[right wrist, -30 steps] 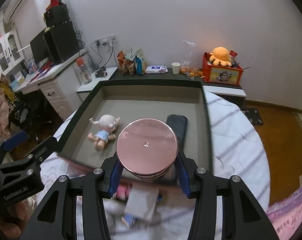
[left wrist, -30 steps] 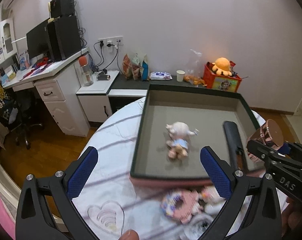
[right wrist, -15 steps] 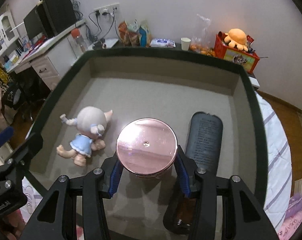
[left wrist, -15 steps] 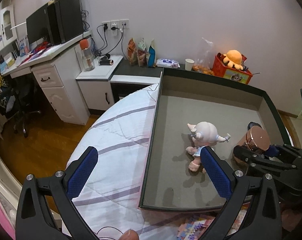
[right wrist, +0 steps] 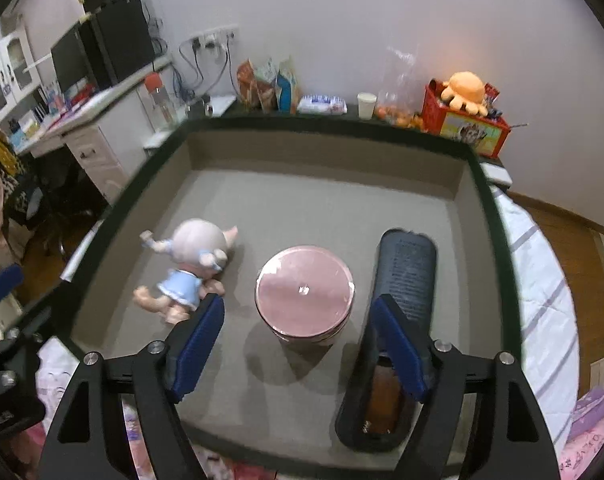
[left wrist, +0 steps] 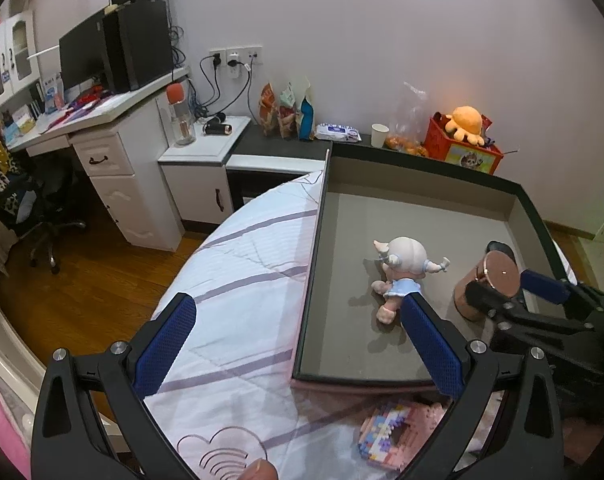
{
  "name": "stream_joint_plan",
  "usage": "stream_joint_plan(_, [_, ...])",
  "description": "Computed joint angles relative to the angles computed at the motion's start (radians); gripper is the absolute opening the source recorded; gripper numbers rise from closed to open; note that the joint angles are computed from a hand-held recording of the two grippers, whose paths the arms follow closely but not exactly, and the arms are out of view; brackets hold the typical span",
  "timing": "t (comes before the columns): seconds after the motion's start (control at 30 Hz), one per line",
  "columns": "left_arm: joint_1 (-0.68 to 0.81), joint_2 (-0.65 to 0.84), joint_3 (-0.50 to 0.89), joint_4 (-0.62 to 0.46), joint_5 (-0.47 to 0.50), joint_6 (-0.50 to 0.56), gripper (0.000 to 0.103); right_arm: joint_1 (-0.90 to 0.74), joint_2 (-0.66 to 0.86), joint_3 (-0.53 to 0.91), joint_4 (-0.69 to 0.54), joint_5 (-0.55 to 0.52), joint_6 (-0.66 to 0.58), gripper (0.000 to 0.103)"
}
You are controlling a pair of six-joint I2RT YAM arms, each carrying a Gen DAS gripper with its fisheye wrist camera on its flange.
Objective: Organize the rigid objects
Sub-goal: 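Open the right gripper and withdraw it from the box, then move the left gripper toward the white fan-like part and grasp it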
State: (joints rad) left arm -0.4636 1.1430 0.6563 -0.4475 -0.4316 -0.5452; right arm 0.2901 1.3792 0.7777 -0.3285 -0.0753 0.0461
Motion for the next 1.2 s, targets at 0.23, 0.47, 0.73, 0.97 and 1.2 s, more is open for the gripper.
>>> stream_joint_plan(0.23, [-0.121,-0.107,0.021,-0.14,-0.078,-0.085,0.103,-0.009,-0.203,-0.041,-0.083,-0.01,0.018,0.079])
stream_joint_plan(0.47, [-0.322,-0.152,0.063,-0.307,-0.176,-0.243,0.103,-0.071,-0.434,-0.105,-0.205,-0.054,0.018,0.079])
stream_joint_plan(0.73, [-0.608,-0.088,0.126,-0.486,-0.277,-0.498,0.103,-0.318,-0.691,-0.186,-0.403,-0.206,-0.074,0.079])
stream_joint_plan(0.97, [-0.762,-0.024,0.138,-0.573,-0.29,-0.683,0.103,-0.571,-0.797,-0.229,-0.557,-0.357,-0.224,0.079])
stream_joint_plan(1.2, [-0.823,-0.014,0.106,-0.604,-0.27,-0.784,0.103,-0.672,-0.834,-0.239,-0.63,-0.422,-0.317,0.079])
